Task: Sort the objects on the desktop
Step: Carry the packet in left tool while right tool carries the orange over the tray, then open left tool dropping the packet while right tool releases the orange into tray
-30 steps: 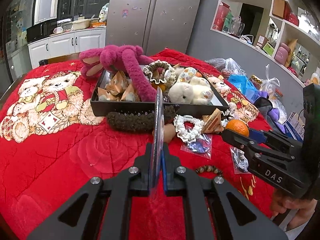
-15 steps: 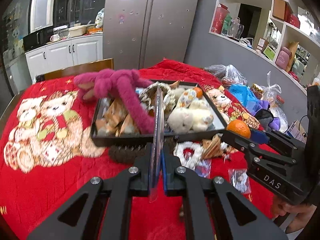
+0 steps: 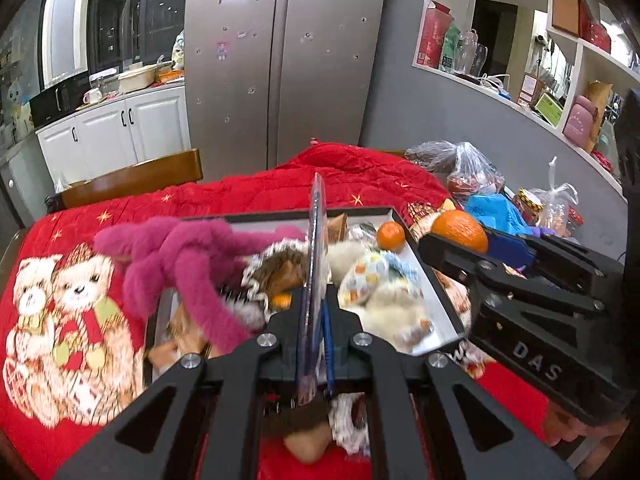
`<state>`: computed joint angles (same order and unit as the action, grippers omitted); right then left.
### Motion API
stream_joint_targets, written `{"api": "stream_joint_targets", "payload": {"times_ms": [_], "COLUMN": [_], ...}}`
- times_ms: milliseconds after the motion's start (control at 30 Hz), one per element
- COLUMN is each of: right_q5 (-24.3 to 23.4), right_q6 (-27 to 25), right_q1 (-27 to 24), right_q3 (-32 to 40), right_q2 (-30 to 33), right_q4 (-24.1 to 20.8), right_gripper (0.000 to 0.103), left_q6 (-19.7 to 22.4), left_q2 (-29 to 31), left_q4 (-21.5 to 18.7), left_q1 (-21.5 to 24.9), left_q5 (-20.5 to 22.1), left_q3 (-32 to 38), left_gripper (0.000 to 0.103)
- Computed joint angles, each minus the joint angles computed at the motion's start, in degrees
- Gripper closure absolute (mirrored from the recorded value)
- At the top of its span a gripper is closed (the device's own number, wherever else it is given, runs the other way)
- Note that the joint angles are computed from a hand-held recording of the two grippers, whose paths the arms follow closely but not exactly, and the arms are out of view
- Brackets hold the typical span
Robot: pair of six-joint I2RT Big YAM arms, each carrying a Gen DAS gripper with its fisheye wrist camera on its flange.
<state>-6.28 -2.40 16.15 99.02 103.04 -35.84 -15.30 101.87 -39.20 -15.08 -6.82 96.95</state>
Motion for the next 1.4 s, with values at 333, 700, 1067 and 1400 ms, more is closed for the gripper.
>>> {"api": "stream_joint_targets", "payload": {"times_ms": [333, 700, 1067, 1400], "right_q5": [0.5, 1.7, 2.2, 1.8], "right_q6": [0.4, -0.2, -1.2, -1.5], "right_q1": [-1.1, -0.8, -0.4, -0.4], "right_q3": [13.1, 18.8, 20.1, 20.3], "right_q2": [10.0, 15.9, 17.4, 17.4], "right_q4": [-4.2, -6.7, -8.7, -9.1], "right_gripper": [0.065, 0.065, 0.065, 0.065], "left_q6": [0.1, 1.7, 1.3, 1.2], "left_q2": [4.0, 6.7, 7.0, 6.3], "left_q4": [2.4, 1.1, 1.1, 1.5], "left_q1": [1.5, 1.9, 1.7, 1.8], "left_q5": [0.9, 1.6, 0.3, 0.6], "left_q3": [3.1, 4.2, 3.8, 3.2], "left_gripper": [0.095, 0.095, 0.095, 0.095]}}
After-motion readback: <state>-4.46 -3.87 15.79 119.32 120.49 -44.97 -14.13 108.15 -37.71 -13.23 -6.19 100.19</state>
